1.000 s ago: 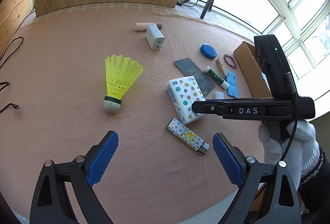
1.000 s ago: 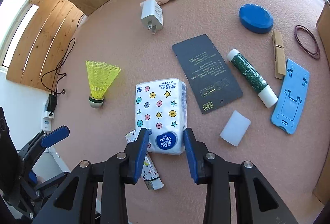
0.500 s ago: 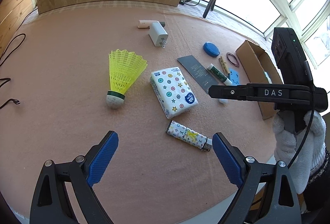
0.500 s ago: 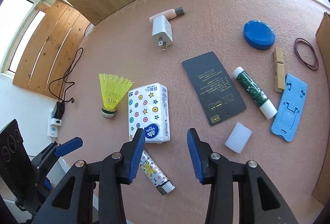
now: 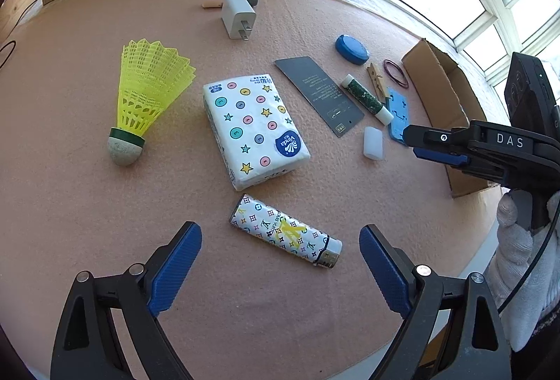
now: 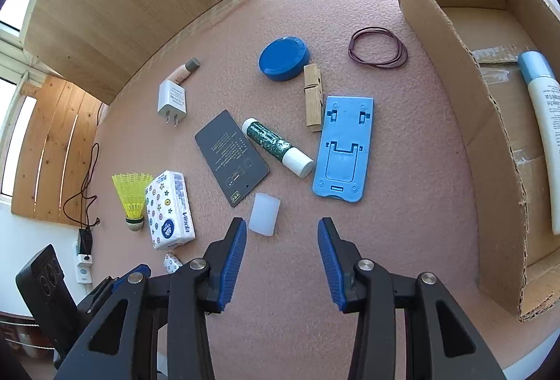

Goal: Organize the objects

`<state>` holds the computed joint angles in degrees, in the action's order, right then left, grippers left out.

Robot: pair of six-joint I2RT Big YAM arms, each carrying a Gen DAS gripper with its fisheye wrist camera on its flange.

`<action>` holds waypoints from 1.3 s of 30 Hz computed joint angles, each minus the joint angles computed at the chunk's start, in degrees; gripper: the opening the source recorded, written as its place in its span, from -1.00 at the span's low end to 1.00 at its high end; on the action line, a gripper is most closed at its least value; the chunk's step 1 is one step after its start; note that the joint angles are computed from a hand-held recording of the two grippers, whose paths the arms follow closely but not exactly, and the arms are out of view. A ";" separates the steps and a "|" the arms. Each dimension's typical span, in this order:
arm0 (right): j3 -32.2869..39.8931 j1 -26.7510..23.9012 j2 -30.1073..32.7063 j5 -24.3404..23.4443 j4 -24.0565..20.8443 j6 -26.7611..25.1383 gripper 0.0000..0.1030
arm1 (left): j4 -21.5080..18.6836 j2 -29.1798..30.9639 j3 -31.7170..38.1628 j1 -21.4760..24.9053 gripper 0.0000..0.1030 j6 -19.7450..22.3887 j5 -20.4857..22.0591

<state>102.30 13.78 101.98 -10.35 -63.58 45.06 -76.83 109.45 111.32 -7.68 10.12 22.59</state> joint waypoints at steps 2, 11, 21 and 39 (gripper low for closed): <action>1.94 0.28 1.56 0.81 -1.30 -1.18 -0.24 | 0.62 0.25 0.02 -0.45 0.81 -1.82 -1.52; 8.55 1.08 6.54 3.97 -7.30 -5.49 -0.24 | 5.17 0.21 -1.46 -3.27 0.81 -7.19 -10.64; 11.27 1.30 8.61 4.22 -9.89 -9.40 -0.26 | 8.41 -1.12 -5.07 -4.94 0.81 -6.27 -16.89; 15.38 3.35 11.20 8.70 -13.75 -17.92 -0.63 | 11.71 -5.73 -10.66 -1.85 -0.06 -4.53 -17.11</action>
<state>117.68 17.13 113.18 -1.64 -77.32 27.14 -65.12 103.72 100.65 -9.53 5.59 5.48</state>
